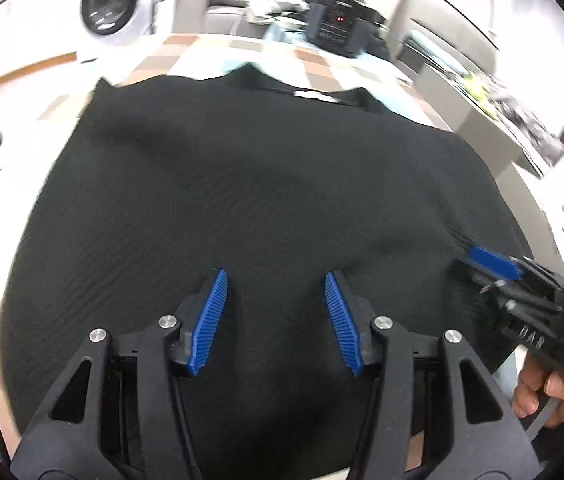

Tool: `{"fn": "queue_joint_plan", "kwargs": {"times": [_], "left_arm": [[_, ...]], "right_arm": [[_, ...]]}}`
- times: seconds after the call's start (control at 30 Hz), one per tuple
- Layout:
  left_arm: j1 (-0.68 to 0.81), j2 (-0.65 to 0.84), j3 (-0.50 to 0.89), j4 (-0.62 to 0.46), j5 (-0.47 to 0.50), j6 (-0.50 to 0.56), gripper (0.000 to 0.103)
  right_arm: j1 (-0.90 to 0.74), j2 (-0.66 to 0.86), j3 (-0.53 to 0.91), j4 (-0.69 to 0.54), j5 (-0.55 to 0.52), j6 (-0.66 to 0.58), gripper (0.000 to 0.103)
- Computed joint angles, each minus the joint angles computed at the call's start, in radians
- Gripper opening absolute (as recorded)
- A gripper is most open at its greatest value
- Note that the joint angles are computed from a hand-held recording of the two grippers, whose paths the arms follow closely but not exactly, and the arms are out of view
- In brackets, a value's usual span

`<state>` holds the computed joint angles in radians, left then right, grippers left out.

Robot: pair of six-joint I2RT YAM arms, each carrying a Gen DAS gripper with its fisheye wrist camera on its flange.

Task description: Fold small clothes

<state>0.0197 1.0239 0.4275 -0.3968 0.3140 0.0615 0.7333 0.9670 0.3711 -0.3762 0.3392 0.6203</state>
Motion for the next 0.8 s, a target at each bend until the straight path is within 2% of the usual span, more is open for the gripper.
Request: {"fn": "queue_joint_plan", "kwargs": {"times": [0.07,0.17,0.27,0.4,0.47,0.57,0.67,0.77,0.8], "left_arm": [[0.085,-0.06,-0.023,-0.041,0.026,0.049,0.048],[0.16,-0.123,-0.051,-0.095,0.073,0.129,0.048],[0.191,-0.198,-0.064,-0.153,0.085,0.143,0.048],[0.368,-0.255,-0.032,-0.29,0.196,0.215,0.048],[0.529,-0.264,0.013,-0.405,0.287,0.323,0.048],[0.744,-0.223,0.106,-0.546,0.371,0.49,0.05],[0.924,-0.128,0.239,-0.689,0.435,0.656,0.05],[1.064,-0.026,0.372,-0.821,0.501,0.794,0.06],[1.09,0.006,0.403,-0.853,0.513,0.834,0.063]], "right_arm": [[0.017,-0.034,-0.003,-0.101,0.076,0.042,0.049],[-0.027,-0.154,-0.052,-0.138,0.042,0.035,0.049],[0.008,-0.161,-0.039,-0.19,0.069,0.06,0.05],[0.054,-0.278,-0.014,-0.302,0.076,0.143,0.05],[0.118,-0.328,0.026,-0.373,0.125,0.19,0.05],[0.239,-0.4,0.129,-0.503,0.216,0.265,0.057],[0.251,-0.418,0.231,-0.565,0.225,0.248,0.062],[0.322,-0.398,0.332,-0.67,0.304,0.294,0.076],[0.378,-0.394,0.351,-0.703,0.372,0.336,0.083]]}}
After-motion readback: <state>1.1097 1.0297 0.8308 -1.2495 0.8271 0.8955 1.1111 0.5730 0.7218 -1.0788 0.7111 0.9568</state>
